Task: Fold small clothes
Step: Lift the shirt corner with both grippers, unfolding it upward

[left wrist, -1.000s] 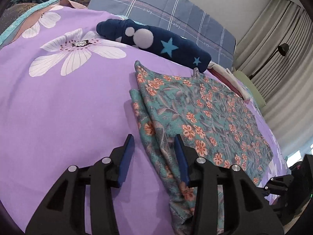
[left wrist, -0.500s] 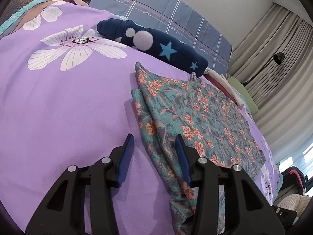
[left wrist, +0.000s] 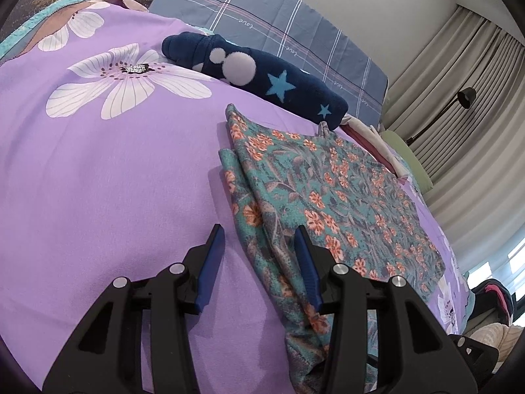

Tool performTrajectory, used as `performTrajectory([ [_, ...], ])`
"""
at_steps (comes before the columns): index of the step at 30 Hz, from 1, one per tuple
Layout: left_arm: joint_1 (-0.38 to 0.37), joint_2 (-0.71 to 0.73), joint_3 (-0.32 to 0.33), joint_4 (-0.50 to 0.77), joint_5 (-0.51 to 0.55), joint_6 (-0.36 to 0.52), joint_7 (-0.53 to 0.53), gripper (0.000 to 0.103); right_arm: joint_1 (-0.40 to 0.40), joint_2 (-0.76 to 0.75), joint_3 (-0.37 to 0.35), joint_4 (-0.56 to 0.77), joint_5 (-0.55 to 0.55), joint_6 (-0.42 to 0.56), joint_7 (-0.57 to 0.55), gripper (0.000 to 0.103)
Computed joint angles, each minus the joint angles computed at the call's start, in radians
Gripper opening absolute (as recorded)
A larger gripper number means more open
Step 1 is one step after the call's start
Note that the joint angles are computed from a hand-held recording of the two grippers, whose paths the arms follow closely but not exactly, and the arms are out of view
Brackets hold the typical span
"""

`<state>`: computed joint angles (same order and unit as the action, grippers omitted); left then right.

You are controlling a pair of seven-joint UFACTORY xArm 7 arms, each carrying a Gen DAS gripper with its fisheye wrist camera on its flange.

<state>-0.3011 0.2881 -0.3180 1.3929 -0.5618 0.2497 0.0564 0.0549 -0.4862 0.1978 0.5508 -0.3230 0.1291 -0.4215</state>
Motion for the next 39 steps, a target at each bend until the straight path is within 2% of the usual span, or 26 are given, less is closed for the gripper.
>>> performTrajectory([
  [5,0.015,0.0,-0.018,-0.003,-0.035,-0.005,0.028,0.046,-0.01,0.015,0.011,0.014,0.001,0.001,0.017,0.043],
  [7,0.022,0.001,-0.025,-0.003,-0.055,-0.006,0.044,0.046,-0.055,0.022,0.057,0.024,-0.023,-0.006,0.059,0.043],
  [9,0.037,0.002,-0.042,-0.002,-0.098,-0.007,0.075,0.046,-0.126,0.053,0.119,0.046,-0.071,-0.038,0.114,0.037],
  [11,0.061,0.005,-0.064,0.002,-0.161,0.001,0.122,0.046,-0.166,0.067,0.151,0.054,-0.109,-0.048,0.149,0.022],
  [13,0.078,0.009,-0.078,0.013,-0.231,0.014,0.163,0.046,-0.155,0.062,0.128,0.056,-0.123,-0.041,0.162,0.01],
  [14,0.084,0.017,-0.08,0.027,-0.265,0.026,0.176,0.046,-0.099,0.057,0.076,0.055,-0.088,-0.021,0.132,0.009],
  [15,0.08,0.027,-0.073,0.044,-0.278,0.038,0.177,0.046,-0.045,0.056,0.025,0.061,-0.055,0.007,0.102,0.009],
  [17,0.055,0.052,-0.039,0.085,-0.244,0.067,0.146,0.046,-0.016,0.052,-0.001,0.066,-0.033,0.029,0.083,0.009],
  [18,0.044,0.066,-0.024,0.11,-0.22,0.085,0.125,0.05,-0.025,0.05,0.007,0.063,-0.039,0.028,0.088,0.011],
  [20,0.033,0.103,-0.013,0.172,-0.185,0.122,0.097,0.056,-0.048,0.047,0.025,0.056,-0.056,0.022,0.102,0.024],
  [23,-0.004,0.156,0.023,0.252,-0.083,0.153,0.019,0.056,-0.144,0.056,0.103,0.059,-0.124,0.001,0.172,0.027],
  [24,-0.01,0.176,0.026,0.28,-0.06,0.157,0.0,0.054,-0.171,0.061,0.126,0.066,-0.145,0.0,0.199,0.027],
  [25,-0.011,0.189,0.027,0.297,-0.043,0.159,-0.016,0.04,-0.204,0.067,0.154,0.073,-0.172,-0.006,0.233,0.026],
  [26,-0.021,0.212,0.039,0.329,-0.015,0.176,-0.056,0.031,-0.275,0.082,0.212,0.089,-0.223,-0.024,0.292,0.023],
  [27,-0.023,0.228,0.043,0.353,0.002,0.193,-0.088,0.015,-0.316,0.099,0.241,0.105,-0.261,-0.035,0.33,0.021],
  [28,-0.015,0.244,0.035,0.373,-0.001,0.205,-0.111,0.012,-0.315,0.123,0.236,0.126,-0.269,-0.021,0.339,0.014],
  [29,-0.01,0.247,0.028,0.378,0.001,0.203,-0.122,0.011,-0.275,0.128,0.197,0.128,-0.253,-0.013,0.326,0.011],
  [33,-0.031,0.233,0.043,0.396,0.079,0.203,-0.16,0.009,-0.048,0.092,-0.033,0.101,-0.09,-0.035,0.209,0.01],
  [36,-0.054,0.248,0.058,0.465,0.139,0.245,-0.199,0.009,0.058,0.077,-0.135,0.115,0.043,-0.004,0.133,0.01],
  [39,-0.094,0.277,0.088,0.552,0.218,0.301,-0.257,0.009,0.103,0.056,-0.187,0.128,0.138,0.016,0.068,0.009],
])
